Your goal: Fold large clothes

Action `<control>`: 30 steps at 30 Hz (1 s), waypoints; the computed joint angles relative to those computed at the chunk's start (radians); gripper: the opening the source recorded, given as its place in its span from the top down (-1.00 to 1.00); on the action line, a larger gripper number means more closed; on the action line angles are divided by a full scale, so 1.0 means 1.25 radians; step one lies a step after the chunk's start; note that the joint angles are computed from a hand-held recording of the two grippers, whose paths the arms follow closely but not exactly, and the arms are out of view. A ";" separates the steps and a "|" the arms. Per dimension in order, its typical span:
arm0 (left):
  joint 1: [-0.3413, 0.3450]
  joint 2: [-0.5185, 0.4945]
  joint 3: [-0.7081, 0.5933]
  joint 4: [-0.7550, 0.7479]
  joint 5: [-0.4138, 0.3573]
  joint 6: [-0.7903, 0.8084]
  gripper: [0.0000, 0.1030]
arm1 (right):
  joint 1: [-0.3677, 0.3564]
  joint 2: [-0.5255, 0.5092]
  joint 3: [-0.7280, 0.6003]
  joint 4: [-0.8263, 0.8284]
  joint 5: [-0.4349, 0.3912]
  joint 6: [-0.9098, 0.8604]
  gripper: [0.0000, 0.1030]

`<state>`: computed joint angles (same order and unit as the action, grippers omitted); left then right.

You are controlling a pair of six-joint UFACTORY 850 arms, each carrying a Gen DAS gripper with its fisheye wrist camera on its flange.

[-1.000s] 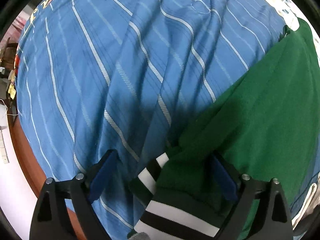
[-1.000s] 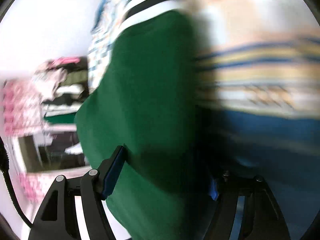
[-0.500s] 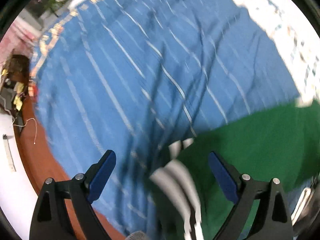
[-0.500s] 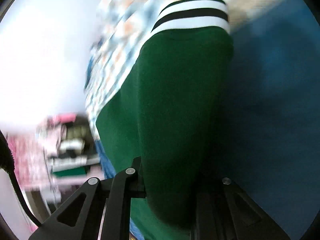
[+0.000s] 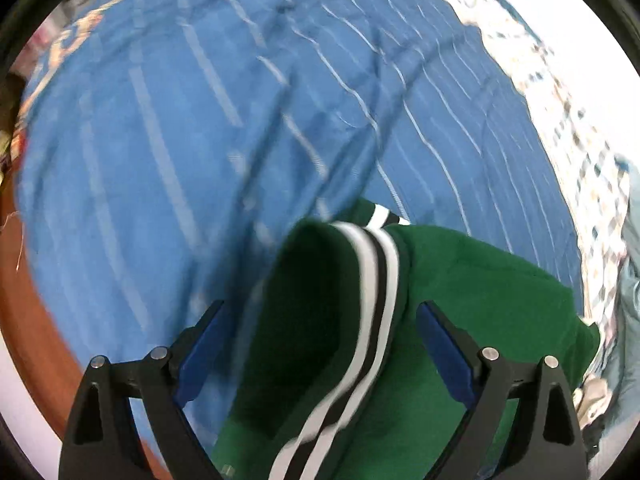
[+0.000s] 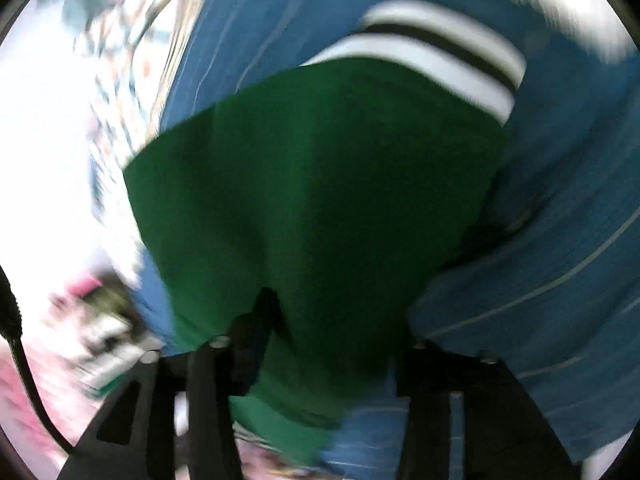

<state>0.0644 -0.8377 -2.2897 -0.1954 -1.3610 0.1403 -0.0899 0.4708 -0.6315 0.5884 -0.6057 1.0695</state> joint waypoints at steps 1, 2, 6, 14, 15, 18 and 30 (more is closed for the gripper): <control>-0.006 -0.012 -0.015 0.002 -0.008 0.014 -0.79 | -0.004 -0.007 -0.024 -0.038 -0.051 -0.016 0.01; -0.016 -0.022 -0.024 0.014 -0.003 0.026 -0.79 | -0.003 -0.025 -0.066 -0.104 -0.132 -0.015 0.01; -0.037 -0.006 -0.009 0.023 0.047 0.085 -0.78 | 0.056 -0.095 -0.222 -0.349 -0.290 0.012 0.00; -0.058 0.015 0.008 0.026 0.087 0.109 -0.48 | -0.019 -0.483 -0.584 -0.374 -0.207 -0.363 -0.51; -0.059 0.020 0.015 0.031 0.094 0.110 -0.32 | -0.035 -0.536 -0.624 -0.335 -0.212 -0.418 -0.51; -0.058 0.033 0.045 0.059 0.125 0.117 0.43 | -0.076 -0.646 -0.694 -0.177 -0.263 -0.575 -0.44; -0.060 -0.051 -0.152 -0.019 0.061 0.136 0.95 | -0.056 -0.529 -0.568 -0.240 -0.119 -0.370 0.81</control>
